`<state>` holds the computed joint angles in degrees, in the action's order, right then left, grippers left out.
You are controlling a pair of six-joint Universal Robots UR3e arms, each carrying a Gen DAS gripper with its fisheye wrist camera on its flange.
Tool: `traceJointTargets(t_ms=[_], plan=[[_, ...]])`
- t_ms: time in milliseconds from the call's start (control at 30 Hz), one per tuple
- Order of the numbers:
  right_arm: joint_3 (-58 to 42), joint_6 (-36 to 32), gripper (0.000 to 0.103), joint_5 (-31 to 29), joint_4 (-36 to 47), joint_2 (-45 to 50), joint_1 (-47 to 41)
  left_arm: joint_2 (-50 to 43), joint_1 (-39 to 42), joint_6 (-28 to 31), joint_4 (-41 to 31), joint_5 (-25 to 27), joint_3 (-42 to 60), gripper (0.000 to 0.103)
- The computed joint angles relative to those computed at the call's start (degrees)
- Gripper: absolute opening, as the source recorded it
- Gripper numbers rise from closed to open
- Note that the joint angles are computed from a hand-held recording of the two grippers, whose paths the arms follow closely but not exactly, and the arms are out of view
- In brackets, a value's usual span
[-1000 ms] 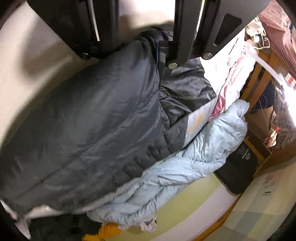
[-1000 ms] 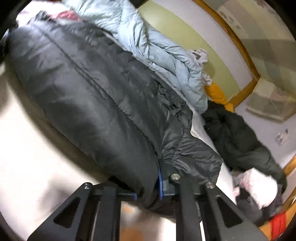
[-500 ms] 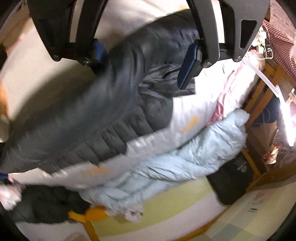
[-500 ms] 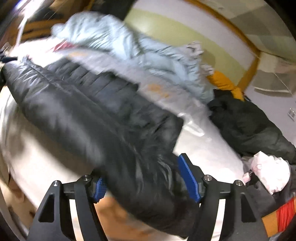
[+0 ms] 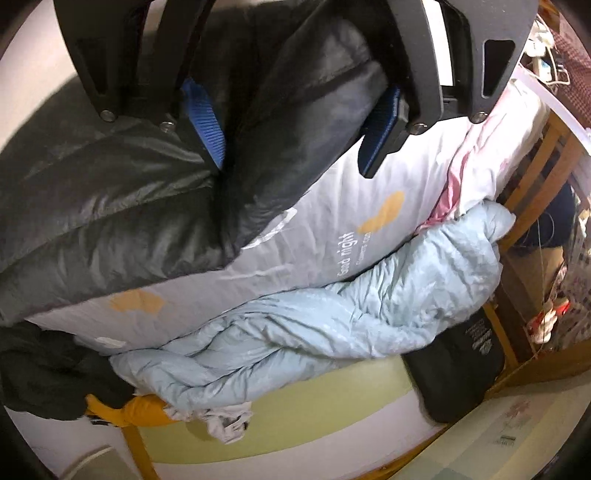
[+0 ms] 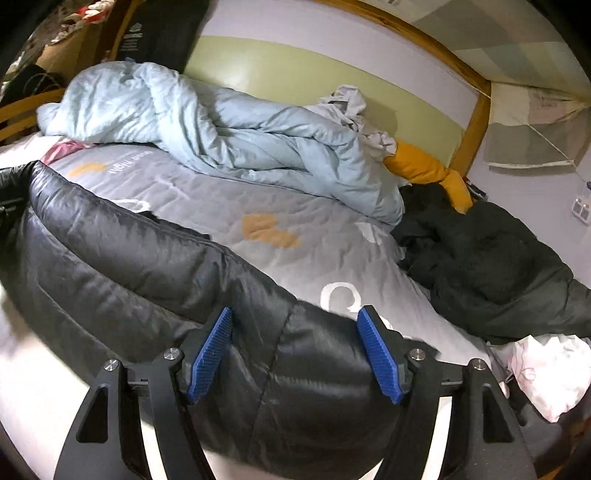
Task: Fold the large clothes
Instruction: 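Fold the held hem toward the collar with both grippers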
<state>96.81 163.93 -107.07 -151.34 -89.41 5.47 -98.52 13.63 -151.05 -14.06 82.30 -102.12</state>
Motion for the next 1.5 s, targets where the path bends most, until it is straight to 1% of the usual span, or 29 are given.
traceJointTargets(t_ms=[100, 167, 200, 233, 300, 367, 467, 500, 533, 567, 600, 633, 667, 700, 733, 767, 833, 933, 1000, 1033, 1133, 1167, 1200, 1233, 1300, 1367, 1400, 1467, 1500], plan=[[1.33, -1.43, 0.073, 1.78, -1.77, 0.14, -2.83, -2.99, 1.71, -1.59, -0.36, -2.54, 1.85, 0.076], [2.74, -0.91, 0.078, 4.96, -1.22, -2.13, -5.9, -4.64, 1.94, -0.56, 1.13, -1.83, 2.01, 0.078], [3.16, -0.22, 0.086, 7.55, 0.04, -3.6, -8.0, -5.4, 1.99, -0.16, 1.62, -1.43, 2.31, 0.078], [3.68, 0.76, 0.088, 10.82, 1.84, -5.4, -10.46, -5.81, 2.43, -0.2, 1.67, -1.71, 2.6, 0.079], [3.75, 2.13, 0.088, 17.88, 6.66, -7.98, -15.1, -5.86, 3.69, -1.4, 0.31, -3.28, 3.16, 0.082], [2.64, 3.12, 0.088, 25.46, 12.72, -8.89, -19.79, -5.56, 5.59, -2.95, -2.87, -6.38, 4.3, 0.083], [0.88, 4.37, 0.087, 31.53, 19.56, -7.63, -23.52, -4.98, 7.85, -4.25, -6.21, -9.98, 4.99, 0.083], [0.01, 4.31, 0.072, 33.17, 21.97, -6.59, -24.41, -4.88, 8.11, -4.52, -6.4, -10.19, 5.01, 0.083], [-0.28, 4.8, 0.028, 34.03, 23.23, -5.56, -24.89, -4.67, 8.44, -4.55, -6.46, -10.67, 4.9, 0.083], [-1.15, 4.86, 0.015, 34.83, 24.57, -4.07, -24.99, -4.65, 8.53, -4.72, -6.15, -10.92, 4.9, 0.076], [-1.38, 5.25, 0.013, 34.74, 24.07, -3.04, -24.56, -4.67, 8.84, -4.71, -6.35, -12.22, 5.08, 0.055], [-0.51, 6.14, 0.01, 33.9, 21.12, -2.64, -23.77, -4.79, 9.52, -4.35, -8.45, -15.29, 6.11, 0.043], [0.02, 6.71, 0.009, 33.34, 18.03, -2.37, -22.95, -5.23, 9.97, -4.55, -10.27, -17.99, 7.46, 0.025], [-0.26, 7.19, 0.009, 32.16, 15.5, -1.92, -21.71, -5.95, 9.98, -5.29, -10.76, -19.17, 8.78, 0.02], [-0.26, 7.49, 0.008, 31.48, 13.42, -1.79, -20.93, -6.9, 9.53, -6.74, -9.61, -19.06, 9.88, 0.02], [-0.5, 7.96, 0.008, 30.51, 10.88, -1.37, -19.94, -7.71, 9.09, -7.64, -8.85, -18.45, 10.88, 0.02], [-3.19, 9.07, 0.008, 27.57, 9.27, 1.19, -17.83, -10.74, 8.19, -8.25, -9.83, -17.76, 14.77, 0.021], [-8.74, 10.65, 0.008, 23.14, 10.32, 7.63, -15.36, -16.46, 6.52, -8.8, -12.99, -15.1, 21.17, 0.028], [-12.17, 11.06, 0.008, 20.84, 11.81, 11.97, -14.23, -19.26, 5.87, -9.07, -14.06, -13.67, 23.45, 0.038], [-13.8, 11.73, 0.009, 20.29, 12.75, 14.04, -13.89, -20.42, 5.6, -9.01, -13.99, -12.72, 24.1, 0.041], [-16.7, 13.62, 0.009, 19.61, 14.08, 17.97, -13.48, -22.36, 5.66, -8.72, -14.05, -11.41, 25.03, 0.056], [-17.32, 13.87, 0.01, 19.35, 14.29, 18.79, -13.35, -22.57, 5.76, -8.87, -13.17, -10.68, 24.65, 0.07], [-18.3, 13.99, 0.013, 18.74, 14.88, 19.79, -13.01, -22.4, 5.92, -9.0, -11.44, -9.92, 23.58, 0.079], [-19.44, 13.85, 0.014, 17.88, 15.65, 20.85, -12.59, -22.26, 6.72, -9.12, -10.14, -10.75, 22.85, 0.079], [-20.2, 14.37, 0.016, 16.91, 15.89, 21.53, -12.09, -21.25, 8.99, -10.09, -11.62, -14.76, 22.73, 0.079], [-20.52, 15.52, 0.018, 15.52, 16.14, 20.97, -11.69, -18.96, 10.77, -13.62, -8.51, -15.24, 20.9, 0.078], [-19.51, 16.22, 0.023, 14.82, 14.91, 19.81, -11.52, -17.12, 12.09, -15.08, -5.09, -16.0, 18.71, 0.078], [-16.18, 16.73, 0.04, 13.65, 10.37, 17.0, -11.21, -13.07, 15.3, -16.53, 1.21, -19.35, 13.53, 0.08], [-13.67, 16.58, 0.065, 13.7, 6.88, 15.15, -11.24, -10.82, 17.35, -16.33, 2.73, -22.65, 11.02, 0.083]])
